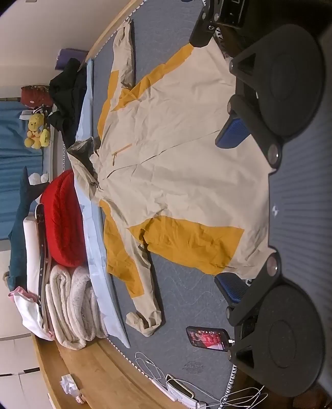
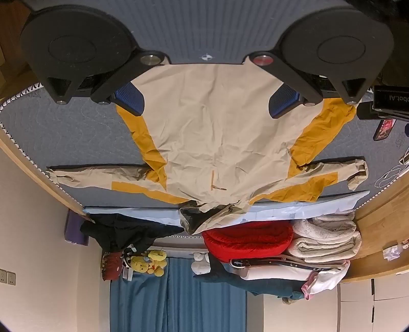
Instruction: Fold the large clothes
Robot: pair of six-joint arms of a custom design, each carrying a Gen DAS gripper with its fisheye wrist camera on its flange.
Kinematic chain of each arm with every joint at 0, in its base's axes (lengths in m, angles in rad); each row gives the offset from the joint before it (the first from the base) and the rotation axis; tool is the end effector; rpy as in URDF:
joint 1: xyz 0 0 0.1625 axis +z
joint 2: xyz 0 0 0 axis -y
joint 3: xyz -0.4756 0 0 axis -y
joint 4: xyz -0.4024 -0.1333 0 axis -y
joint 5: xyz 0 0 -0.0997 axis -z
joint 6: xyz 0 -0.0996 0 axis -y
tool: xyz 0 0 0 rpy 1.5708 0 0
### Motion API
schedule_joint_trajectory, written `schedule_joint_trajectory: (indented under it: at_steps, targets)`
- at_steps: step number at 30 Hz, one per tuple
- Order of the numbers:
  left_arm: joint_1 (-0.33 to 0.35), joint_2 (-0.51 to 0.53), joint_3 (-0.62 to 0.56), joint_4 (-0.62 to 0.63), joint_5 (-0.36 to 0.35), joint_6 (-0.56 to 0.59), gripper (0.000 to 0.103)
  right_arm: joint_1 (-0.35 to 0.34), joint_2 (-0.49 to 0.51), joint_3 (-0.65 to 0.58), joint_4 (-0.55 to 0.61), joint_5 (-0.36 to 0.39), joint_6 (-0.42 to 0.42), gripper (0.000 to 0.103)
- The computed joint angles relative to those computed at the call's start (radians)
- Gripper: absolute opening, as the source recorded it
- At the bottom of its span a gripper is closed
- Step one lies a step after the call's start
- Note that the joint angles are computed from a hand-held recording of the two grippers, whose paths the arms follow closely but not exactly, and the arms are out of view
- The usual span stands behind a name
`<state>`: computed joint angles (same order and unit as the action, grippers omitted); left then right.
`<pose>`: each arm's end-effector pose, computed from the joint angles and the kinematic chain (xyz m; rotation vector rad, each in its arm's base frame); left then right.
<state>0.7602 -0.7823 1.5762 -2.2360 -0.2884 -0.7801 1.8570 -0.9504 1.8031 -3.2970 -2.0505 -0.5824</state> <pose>-0.3603 -0.6583 0.1699 0.1250 1.9715 -0.9627 0.2738 -0.6210 0.2661 0.7511 -2.2617 1.0078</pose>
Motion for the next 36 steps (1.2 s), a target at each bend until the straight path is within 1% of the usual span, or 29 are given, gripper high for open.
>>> schedule_joint_trajectory:
  at_steps: [26,36]
  targets:
    - [-0.001,0.003,-0.002,0.011,0.001,-0.010,0.103,0.002,0.004,-0.008,0.007,-0.001,0.002,0.102]
    - [0.004,0.008,0.001,-0.010,-0.005,0.006,0.103,0.002,0.005,-0.008,0.007,-0.001,0.005,0.102]
